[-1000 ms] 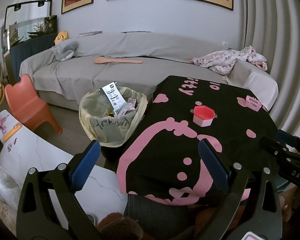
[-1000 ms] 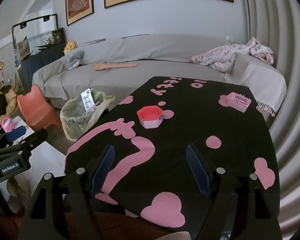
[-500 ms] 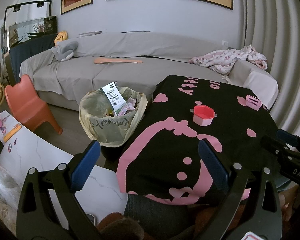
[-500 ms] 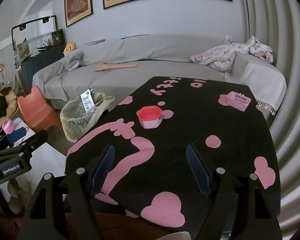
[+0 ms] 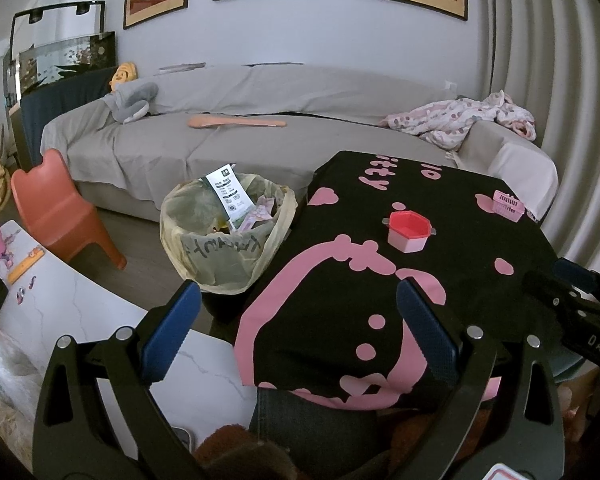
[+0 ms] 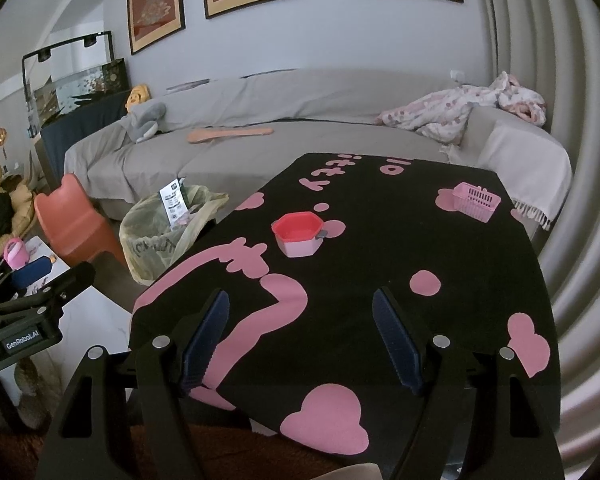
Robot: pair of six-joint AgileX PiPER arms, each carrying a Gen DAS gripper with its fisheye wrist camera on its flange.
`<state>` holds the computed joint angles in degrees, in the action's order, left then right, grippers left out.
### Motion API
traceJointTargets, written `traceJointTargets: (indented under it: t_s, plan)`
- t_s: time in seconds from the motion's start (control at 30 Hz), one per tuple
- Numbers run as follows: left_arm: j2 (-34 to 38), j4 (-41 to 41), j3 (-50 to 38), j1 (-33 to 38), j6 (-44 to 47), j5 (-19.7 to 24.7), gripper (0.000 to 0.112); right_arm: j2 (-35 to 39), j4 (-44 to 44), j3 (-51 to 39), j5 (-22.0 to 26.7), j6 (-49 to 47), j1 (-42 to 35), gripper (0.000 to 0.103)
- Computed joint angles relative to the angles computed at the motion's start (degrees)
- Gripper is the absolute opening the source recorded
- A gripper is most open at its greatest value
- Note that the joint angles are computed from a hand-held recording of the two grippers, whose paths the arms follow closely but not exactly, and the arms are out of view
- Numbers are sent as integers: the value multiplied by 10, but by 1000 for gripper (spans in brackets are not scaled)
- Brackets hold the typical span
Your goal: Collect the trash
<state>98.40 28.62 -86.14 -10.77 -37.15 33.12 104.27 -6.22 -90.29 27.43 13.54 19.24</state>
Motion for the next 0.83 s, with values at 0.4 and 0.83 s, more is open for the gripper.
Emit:
traceJointTargets:
  t_s: [0.4,0.83]
  plan:
    - [-7,-16,15,6,16,-17,94,0,-8,1,1,5,2,71]
    - [214,-297,-295,10,340,133,94,141,79,-224,143,-78,-101,71]
